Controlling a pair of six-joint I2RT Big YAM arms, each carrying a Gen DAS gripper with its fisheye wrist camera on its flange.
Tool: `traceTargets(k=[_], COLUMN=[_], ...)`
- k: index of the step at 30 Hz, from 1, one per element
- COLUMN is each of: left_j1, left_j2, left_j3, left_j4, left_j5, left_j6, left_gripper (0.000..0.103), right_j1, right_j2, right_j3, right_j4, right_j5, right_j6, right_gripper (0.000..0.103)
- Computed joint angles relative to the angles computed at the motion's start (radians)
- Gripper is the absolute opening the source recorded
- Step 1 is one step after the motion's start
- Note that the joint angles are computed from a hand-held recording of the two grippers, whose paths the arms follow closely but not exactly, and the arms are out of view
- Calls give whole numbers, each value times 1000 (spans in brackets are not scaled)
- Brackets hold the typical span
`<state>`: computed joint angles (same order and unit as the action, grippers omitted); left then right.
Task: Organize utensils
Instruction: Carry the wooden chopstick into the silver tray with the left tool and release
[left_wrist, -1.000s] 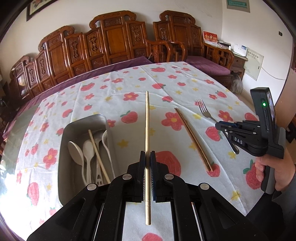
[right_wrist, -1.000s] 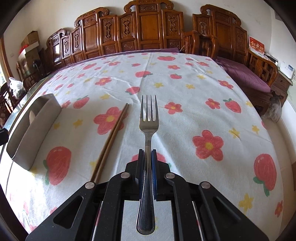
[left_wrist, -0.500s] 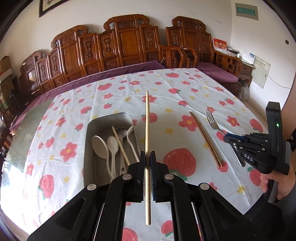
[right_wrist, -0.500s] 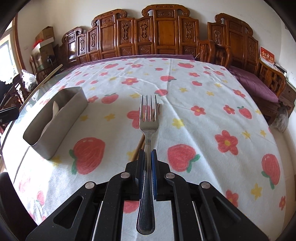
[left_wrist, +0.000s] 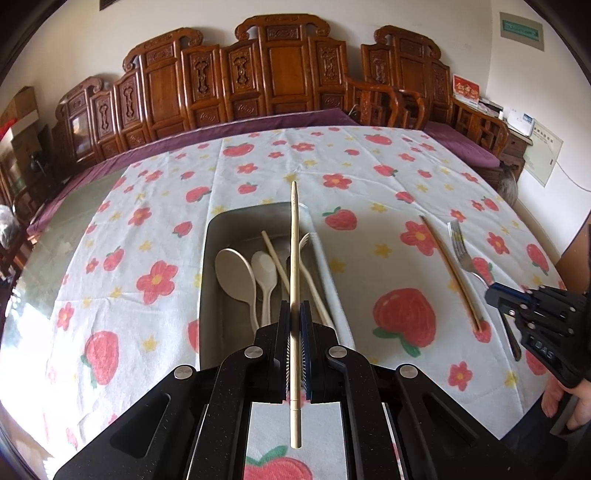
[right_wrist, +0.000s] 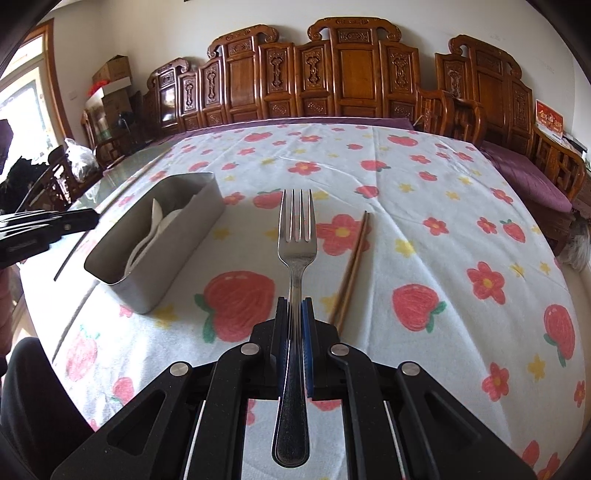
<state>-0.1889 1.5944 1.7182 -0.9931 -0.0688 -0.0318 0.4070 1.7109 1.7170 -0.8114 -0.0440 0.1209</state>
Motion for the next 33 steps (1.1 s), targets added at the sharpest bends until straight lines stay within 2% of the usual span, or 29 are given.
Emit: traceTargets(k=[14,25,33], left_j1=[38,50,62], left_j2=[130,185,151], left_j3=[84,120,88], left_j4=[-39,-57,-29], left_j5=[0,40,68], left_j6=[-17,-28,-33], left_gripper=[4,4,5], right_j1=[1,19,35], right_j2=[10,36,45], right_j3=[12,47,66], right_j4=[-1,-10,-17], right_j5=[-26,-54,-63], right_j6=[10,1,-4], right_gripper=[9,9,9])
